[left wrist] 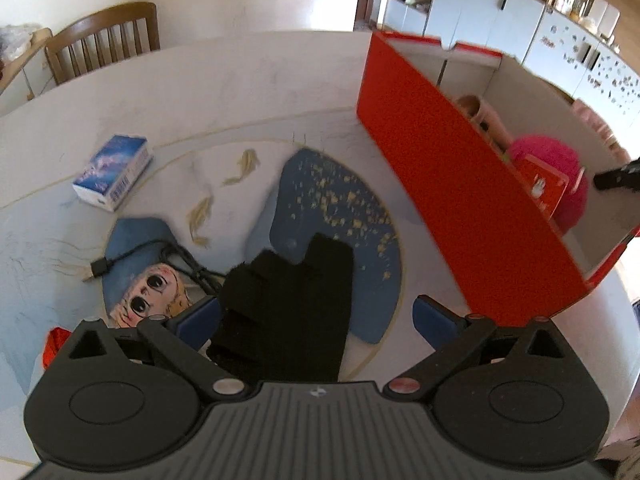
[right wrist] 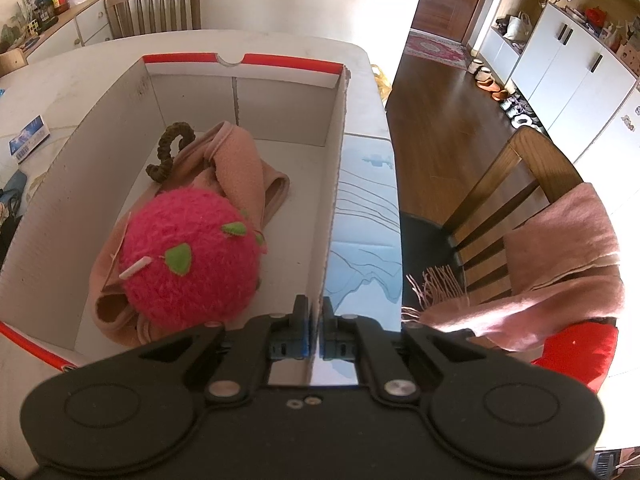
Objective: Organize objects
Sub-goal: 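Move the left tool back to the black glove on the mat, then close the left tool on the black glove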
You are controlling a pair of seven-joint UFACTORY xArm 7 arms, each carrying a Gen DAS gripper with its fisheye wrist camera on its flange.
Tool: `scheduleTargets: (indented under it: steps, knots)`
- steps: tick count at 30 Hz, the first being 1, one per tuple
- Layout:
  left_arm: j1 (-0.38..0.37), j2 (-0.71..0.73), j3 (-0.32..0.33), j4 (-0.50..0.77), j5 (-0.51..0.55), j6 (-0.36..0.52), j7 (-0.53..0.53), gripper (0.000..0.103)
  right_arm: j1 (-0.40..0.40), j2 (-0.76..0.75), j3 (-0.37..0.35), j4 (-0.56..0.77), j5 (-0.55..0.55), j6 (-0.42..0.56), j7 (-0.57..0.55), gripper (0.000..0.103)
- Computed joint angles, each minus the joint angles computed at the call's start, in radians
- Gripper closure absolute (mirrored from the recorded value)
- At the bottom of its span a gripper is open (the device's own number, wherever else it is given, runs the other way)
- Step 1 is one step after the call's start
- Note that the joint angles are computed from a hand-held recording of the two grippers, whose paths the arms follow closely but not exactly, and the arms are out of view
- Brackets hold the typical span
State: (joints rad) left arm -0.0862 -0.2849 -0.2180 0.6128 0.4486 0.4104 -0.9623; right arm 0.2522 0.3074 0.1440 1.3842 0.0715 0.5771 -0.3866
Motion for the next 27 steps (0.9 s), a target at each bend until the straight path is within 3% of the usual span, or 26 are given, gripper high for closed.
scheduleTargets:
  steps: [12, 14, 16, 23, 25, 27]
  knots:
    - [-0.007, 0.102, 0.015, 0.058, 0.128, 0.051, -0.067, 0.001, 0.0, -0.002, 0.0, -0.003, 0.0, -0.001, -0.003, 0.099]
    - [-0.013, 0.106, 0.02, 0.062, 0.142, 0.057, -0.082, 0.006, 0.0, -0.002, 0.0, -0.004, 0.0, -0.001, -0.003, 0.099]
    - [-0.017, 0.107, 0.022, 0.068, 0.159, 0.076, -0.097, 0.019, 0.0, -0.002, 0.0, -0.003, 0.0, -0.002, -0.004, 0.099]
    - [-0.026, 0.081, 0.032, 0.059, 0.17, 0.102, -0.119, 0.047, -0.001, -0.001, 0.0, -0.003, 0.001, -0.001, -0.004, 0.099]
    - [-0.026, 0.074, 0.031, 0.056, 0.174, 0.105, -0.121, 0.065, -0.001, -0.002, 0.0, -0.003, 0.001, -0.001, -0.005, 0.099]
    - [-0.03, 0.066, 0.039, 0.047, 0.153, 0.085, -0.098, 0.07, 0.0, -0.003, 0.0, -0.004, 0.001, -0.002, -0.004, 0.099]
